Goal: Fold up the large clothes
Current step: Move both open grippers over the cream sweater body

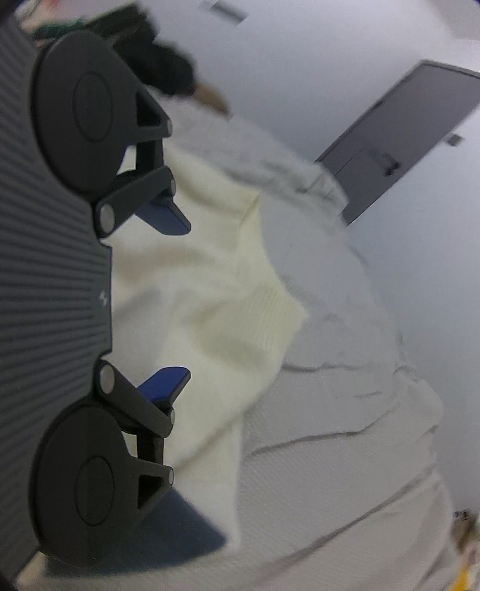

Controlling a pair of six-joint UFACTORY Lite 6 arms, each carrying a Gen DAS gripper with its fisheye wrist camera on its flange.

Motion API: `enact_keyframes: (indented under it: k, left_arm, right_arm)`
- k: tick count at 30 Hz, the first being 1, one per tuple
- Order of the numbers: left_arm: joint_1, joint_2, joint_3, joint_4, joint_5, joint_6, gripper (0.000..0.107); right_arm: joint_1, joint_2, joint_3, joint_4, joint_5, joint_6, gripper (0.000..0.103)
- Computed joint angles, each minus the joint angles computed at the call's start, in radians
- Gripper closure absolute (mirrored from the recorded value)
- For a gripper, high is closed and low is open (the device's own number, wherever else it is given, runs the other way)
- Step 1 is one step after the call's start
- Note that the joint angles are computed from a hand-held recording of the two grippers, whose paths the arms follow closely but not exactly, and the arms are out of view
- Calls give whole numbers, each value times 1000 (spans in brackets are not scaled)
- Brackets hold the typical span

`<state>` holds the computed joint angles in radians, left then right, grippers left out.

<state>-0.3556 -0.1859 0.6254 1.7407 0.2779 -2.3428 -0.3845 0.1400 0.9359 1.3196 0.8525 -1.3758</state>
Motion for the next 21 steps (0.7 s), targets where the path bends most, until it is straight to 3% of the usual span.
enact_keyframes:
  k: [3,9,11,13,14,16,21]
  left_arm:
    - [-39,34,27,-76,59,85,32]
    - [-35,57,36,-59,68,49,33]
    - [-35,56,32,-45,70,27,33]
    - [-45,55,30,-48,80,20,33]
    - [-49,57,32,-48,84,18,33]
    - [-56,51,25,-47,90,9,33]
    - [-48,31,6,-12,81,-35,33]
  right_arm:
    - [118,-6,-19,41,-135,-95,22]
    - [294,-22,-71,66,-375,-271,28]
    - [334,-32,-94,81,-467,-305,39]
    - [364,-26,-105,144,-557,-372,68]
    - [366,-26,-110,190,-585,-417,73]
    - [323,-28,-106,223,-551,-429,88]
    - [210,-161,-172,375,-499,-510,92]
